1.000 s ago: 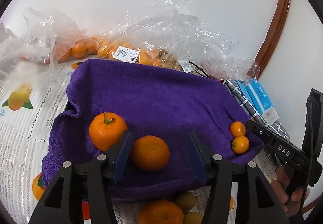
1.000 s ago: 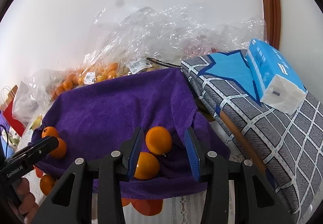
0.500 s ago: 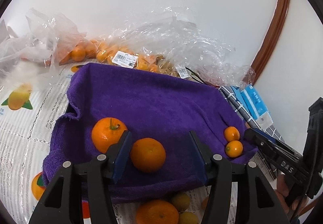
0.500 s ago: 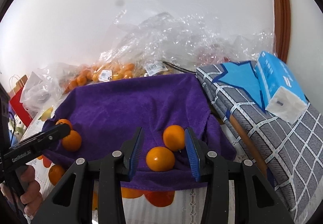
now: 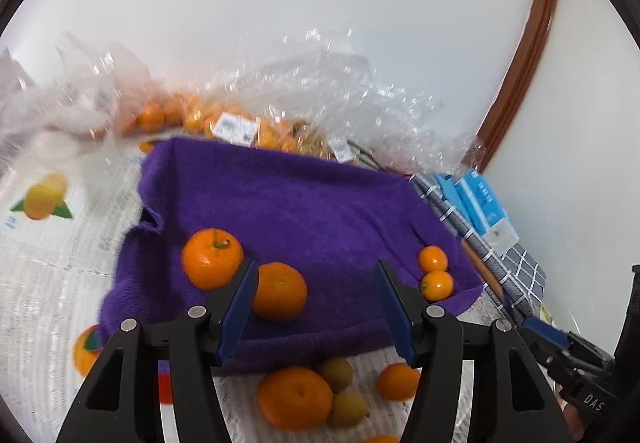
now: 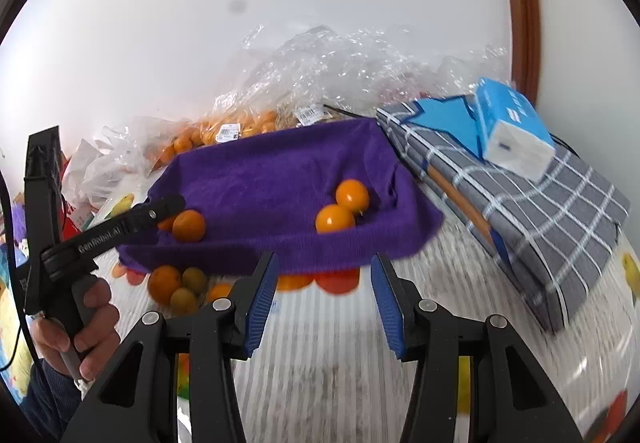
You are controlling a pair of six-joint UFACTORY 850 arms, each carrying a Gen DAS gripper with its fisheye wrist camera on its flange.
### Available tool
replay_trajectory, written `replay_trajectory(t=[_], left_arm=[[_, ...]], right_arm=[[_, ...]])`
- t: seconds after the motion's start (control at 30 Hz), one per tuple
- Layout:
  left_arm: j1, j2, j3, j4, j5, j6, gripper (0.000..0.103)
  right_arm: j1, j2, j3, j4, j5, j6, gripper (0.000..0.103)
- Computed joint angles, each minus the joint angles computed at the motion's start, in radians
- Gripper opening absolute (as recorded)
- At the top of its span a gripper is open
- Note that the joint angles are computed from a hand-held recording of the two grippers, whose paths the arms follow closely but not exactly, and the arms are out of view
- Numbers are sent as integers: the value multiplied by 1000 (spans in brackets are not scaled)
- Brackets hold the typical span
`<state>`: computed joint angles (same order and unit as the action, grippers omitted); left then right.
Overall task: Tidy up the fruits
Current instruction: 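Open both tools to release the oranges onto the towel, then move both tools back toward the loose fruit in front of the towel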
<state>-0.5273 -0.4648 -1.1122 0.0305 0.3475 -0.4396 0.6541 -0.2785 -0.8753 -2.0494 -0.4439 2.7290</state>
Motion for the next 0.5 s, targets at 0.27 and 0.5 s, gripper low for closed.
replay_trajectory(t=[0.27, 0.5], left_arm=[[-8, 126, 154, -292, -19, 327, 61], [35, 173, 259, -269, -10, 281, 61]], right_arm=[[65, -9, -8, 130, -13, -104, 48], [112, -65, -54, 131, 22, -98, 44]])
